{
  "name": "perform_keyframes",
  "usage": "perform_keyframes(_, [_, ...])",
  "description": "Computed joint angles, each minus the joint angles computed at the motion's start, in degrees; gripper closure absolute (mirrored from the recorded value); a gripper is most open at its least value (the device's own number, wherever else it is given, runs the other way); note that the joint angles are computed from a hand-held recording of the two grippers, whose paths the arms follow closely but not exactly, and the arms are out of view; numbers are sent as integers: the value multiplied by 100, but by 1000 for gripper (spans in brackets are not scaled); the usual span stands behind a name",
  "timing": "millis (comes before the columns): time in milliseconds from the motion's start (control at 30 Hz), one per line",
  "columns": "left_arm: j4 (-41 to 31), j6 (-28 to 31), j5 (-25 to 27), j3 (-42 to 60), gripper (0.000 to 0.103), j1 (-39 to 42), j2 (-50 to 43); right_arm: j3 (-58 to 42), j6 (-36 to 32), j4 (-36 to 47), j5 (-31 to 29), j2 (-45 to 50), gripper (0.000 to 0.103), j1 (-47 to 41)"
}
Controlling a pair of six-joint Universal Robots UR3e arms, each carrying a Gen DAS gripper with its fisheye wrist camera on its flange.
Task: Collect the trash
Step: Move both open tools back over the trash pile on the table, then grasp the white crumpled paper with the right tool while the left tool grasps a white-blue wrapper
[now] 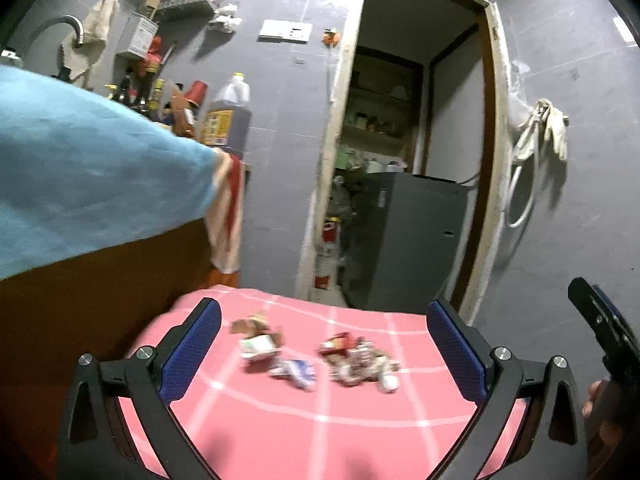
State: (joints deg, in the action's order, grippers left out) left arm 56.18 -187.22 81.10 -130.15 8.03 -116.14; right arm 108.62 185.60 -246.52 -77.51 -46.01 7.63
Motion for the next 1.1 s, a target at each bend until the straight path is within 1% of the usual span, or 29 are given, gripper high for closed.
perform_keyframes(133, [277, 163, -274, -333, 2, 489, -103, -508, -182, 380, -192, 247, 0, 345])
perform_keyframes(233, [177, 229, -445, -414, 2, 773, -169, -866, -257, 821, -293, 401, 0, 528])
perform_keyframes(333, [-115, 243, -622, -385, 2, 976, -172, -1102, -309, 1192, -348, 513, 0, 618])
perform_keyframes(433, [-554, 320, -682, -253, 2, 1027, -150, -1305, -369, 1698, -406, 552, 0, 670])
perform_keyframes(500, [-932, 387, -720, -137, 2, 1030, -98, -1456, -433, 2217, -399, 533, 0, 690])
perform_keyframes(633, [-2005, 543, -595, 295, 2, 930, -8, -1750, -559, 3207, -321, 504, 0, 703])
perform_keyframes(733, [-2653, 544, -701, 611, 3, 959, -3, -2014, -620, 3935, -276, 499, 0, 703])
perform_keyframes(867, [-3292, 548, -932, 967, 3, 989, -26, -2385, -655, 4799, -161, 544, 0, 667])
perform_keyframes(967, [-3885, 626, -1151, 1323, 11, 980, -88, -2647, -664, 5384, -87, 573, 10, 638])
perform_keyframes(1033, [-4295, 712, -1319, 1538, 21, 971, -137, -2808, -694, 5697, -31, 603, 20, 625])
perform_keyframes(1067, [-4472, 747, -1369, 1628, 25, 957, -152, -2883, -716, 5832, -5, 627, 21, 623])
perform_keyframes(1100, [-4682, 788, -1411, 1736, 31, 941, -158, -2973, -763, 6012, 52, 649, 25, 615])
